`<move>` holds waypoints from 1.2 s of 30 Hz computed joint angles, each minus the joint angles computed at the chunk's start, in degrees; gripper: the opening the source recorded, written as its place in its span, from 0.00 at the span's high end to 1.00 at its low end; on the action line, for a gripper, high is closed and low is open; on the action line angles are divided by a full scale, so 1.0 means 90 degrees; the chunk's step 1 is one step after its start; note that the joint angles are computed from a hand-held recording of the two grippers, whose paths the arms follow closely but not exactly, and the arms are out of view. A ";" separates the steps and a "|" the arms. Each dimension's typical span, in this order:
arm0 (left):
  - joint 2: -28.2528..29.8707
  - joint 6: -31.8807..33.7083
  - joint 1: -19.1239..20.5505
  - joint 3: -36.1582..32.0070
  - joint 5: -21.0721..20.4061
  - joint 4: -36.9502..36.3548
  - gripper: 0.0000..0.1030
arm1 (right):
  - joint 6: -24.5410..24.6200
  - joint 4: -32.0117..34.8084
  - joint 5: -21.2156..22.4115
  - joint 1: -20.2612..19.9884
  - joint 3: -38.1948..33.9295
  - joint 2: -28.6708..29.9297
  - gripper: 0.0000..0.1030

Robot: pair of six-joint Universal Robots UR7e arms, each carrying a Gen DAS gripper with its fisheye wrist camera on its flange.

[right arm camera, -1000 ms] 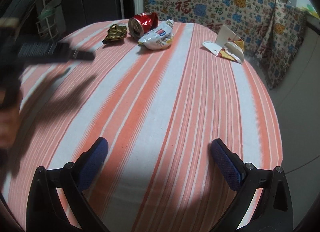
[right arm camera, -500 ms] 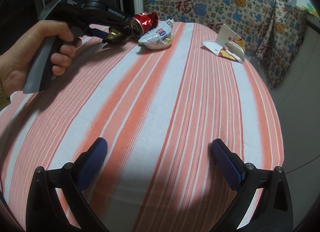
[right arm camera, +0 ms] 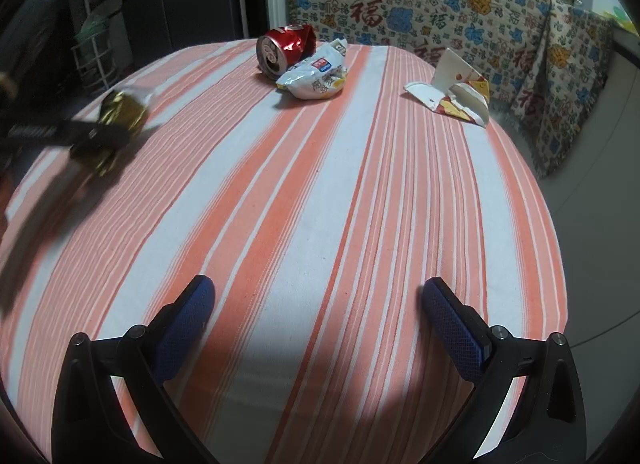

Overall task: Collect trash
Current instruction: 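Hold the gold wrapper in the left tool while the right tool grasps the white paper cup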

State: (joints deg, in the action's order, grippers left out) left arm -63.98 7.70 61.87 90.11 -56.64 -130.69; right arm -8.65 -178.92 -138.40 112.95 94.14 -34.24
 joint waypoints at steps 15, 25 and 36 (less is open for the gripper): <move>0.0032 0.0663 -0.0075 0.0951 0.0787 -0.1801 0.20 | -0.0317 -0.1181 0.0131 -0.0292 0.0086 -0.0375 0.01; 0.0062 0.0636 -0.0069 0.0951 0.0796 -0.1839 0.18 | -0.0778 0.1176 0.0642 -0.1123 -0.2200 -0.0126 0.26; 0.0052 0.0605 -0.0069 0.0981 0.0799 -0.1863 0.17 | -0.0469 0.0241 0.1218 -0.0815 -0.0965 -0.0613 0.89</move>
State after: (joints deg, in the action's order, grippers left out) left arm -63.51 13.15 61.24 98.94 -49.45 -147.47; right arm -12.87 -176.75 -127.44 105.62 85.46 -39.76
